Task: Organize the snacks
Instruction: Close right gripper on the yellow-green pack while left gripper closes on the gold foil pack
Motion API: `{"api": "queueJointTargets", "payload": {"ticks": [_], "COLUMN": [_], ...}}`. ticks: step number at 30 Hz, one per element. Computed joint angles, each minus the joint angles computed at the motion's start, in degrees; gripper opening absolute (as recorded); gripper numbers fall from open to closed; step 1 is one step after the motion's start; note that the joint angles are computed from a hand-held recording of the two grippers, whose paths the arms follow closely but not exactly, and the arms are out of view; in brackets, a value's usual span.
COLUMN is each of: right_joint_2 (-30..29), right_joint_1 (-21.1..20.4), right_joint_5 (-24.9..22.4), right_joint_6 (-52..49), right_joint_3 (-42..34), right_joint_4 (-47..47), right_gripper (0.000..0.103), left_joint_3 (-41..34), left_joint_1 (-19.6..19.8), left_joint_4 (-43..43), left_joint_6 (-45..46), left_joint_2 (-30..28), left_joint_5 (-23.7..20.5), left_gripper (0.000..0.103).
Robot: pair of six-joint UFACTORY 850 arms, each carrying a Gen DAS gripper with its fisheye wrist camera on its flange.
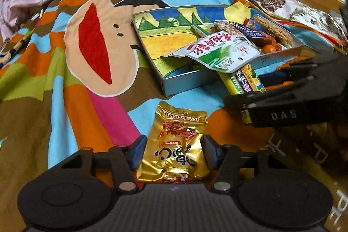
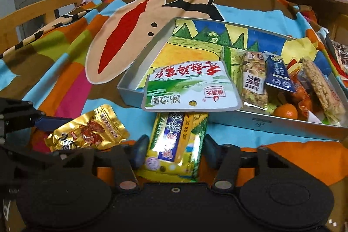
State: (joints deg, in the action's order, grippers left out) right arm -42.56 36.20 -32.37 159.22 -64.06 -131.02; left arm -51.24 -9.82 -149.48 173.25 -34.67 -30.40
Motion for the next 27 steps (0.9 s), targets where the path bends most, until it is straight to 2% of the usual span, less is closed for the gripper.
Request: {"api": "queueJointTargets", "payload": {"ticks": [4,7,9,14,27], "right_joint_2": [0.98,0.62,0.42,0.47,4.71], "right_joint_1": [-0.15,-0.34,-0.43,-0.69,-0.88], "right_joint_5": [-0.46,-1.0,-1.51,-1.31,-1.8], "right_joint_6": [2.24,3.61,4.23,3.65,6.3], "right_joint_3": [1.7,1.5,1.4,1.81,7.38], "right_joint_4": [-1.83,-2.75,-3.98,-4.4,-7.41], "right_gripper": [0.055,0.064,0.064,0.053,0.05], "left_joint_3": [-0.15,-0.55,-0.59,-0.32,0.3], "left_joint_1": [-0.54,-0.79,-0.97,-1.75,-3.83], "left_joint_4": [0.94,0.19,-0.94,-4.31,-8.63], "left_joint_6": [-3.88,-4.38,-3.21,0.33,-2.38], "left_joint_2": [0.63,0.41,0.21,0.45,2.74], "left_joint_5": [1.93,2.6,2.57,3.12,8.02], "left_gripper": [0.058,0.059,0.061,0.059,0.057]}}
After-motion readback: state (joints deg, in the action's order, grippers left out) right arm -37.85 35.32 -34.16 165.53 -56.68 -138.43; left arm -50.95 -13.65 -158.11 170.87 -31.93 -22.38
